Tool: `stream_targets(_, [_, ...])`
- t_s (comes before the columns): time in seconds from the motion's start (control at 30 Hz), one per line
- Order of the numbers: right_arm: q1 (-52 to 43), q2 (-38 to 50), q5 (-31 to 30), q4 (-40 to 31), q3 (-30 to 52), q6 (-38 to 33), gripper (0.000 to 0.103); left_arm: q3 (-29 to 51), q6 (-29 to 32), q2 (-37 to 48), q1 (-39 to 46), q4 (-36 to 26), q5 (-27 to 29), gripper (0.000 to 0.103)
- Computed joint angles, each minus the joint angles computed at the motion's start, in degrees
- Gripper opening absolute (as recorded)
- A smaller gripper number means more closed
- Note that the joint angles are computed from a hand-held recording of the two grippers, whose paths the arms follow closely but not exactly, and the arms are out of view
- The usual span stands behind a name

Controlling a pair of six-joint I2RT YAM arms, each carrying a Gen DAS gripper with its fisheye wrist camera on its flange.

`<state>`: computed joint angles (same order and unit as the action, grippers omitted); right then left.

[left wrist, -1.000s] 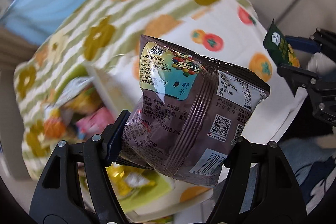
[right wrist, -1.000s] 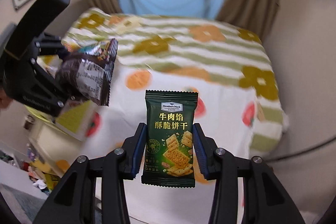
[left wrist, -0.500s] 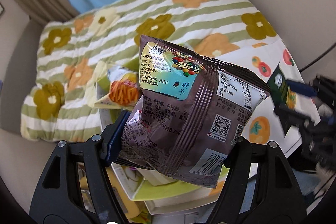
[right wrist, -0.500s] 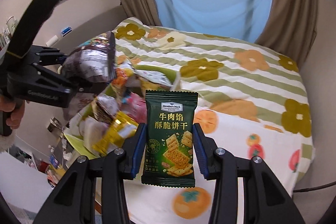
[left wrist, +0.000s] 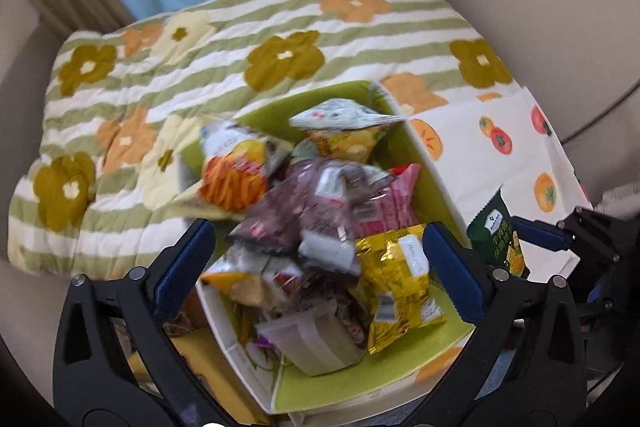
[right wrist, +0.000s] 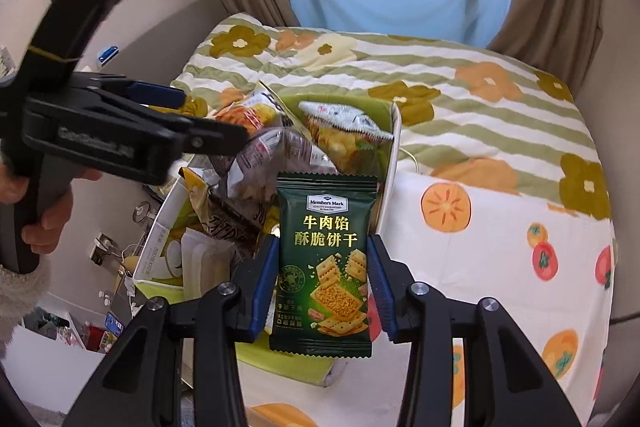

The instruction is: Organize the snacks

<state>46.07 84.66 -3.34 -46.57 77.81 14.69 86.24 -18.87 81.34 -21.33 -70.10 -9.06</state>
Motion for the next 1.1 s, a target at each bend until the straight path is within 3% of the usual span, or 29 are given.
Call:
stream_targets(0.13, [2.52, 0.95, 1.42, -0.66, 0.68, 2.3, 0.04, -5.07, -4.92, -6.25, 0.62, 0.59, -0.03, 0.103])
stream_targets(0.3, [5.48, 5.42, 1.01, -0.23, 4.32, 2.39, 0.04, -9.13, -11.94, -12.82, -0.77, -1.03, -4.62, 0.103])
stream_targets(0.5, [8.86, 10.45, 0.65, 1.3, 7.27, 4.5, 0.04, -12.4, -13.28, -18.44, 3.21, -2.15, -5.88, 0.103])
stream_targets(0.57, [9.71, 11.3, 1.37, 3.56, 6.82, 4.71, 0.051, -14.74, -13.22, -20.62, 4.72, -1.47, -5.9, 0.103])
stream_targets(0.63, [10.27, 10.86, 2.81, 5.24, 5.23, 5.63, 0.095, -17.01, -13.19, -22.4, 5.75, -0.46, -5.37, 0.103])
stream_targets(0.67, [10.27, 9.79, 2.66, 6.7, 3.48, 6.26, 0.102, -18.44, -13.56, -23.39, 5.83, -0.01, -5.41, 0.103])
stream_targets(0.93, [11.29, 1.83, 5.91, 9.18, -6.48, 10.57, 0.103, -24.13, -21.55, -28.45, -2.13, -1.15, -10.31, 0.103])
stream_targets(1.03, [11.82, -1.62, 7.13, 7.81, -7.53, 10.93, 0.103, -21.29, -29.03, -28.11, -10.89, -5.98, -15.99, 0.103])
stream_targets(1.1, [12.05, -4.09, 7.8, 6.54, -7.68, 10.84, 0.103, -17.82, -37.83, -25.71, -19.88, -12.29, -22.3, 0.103])
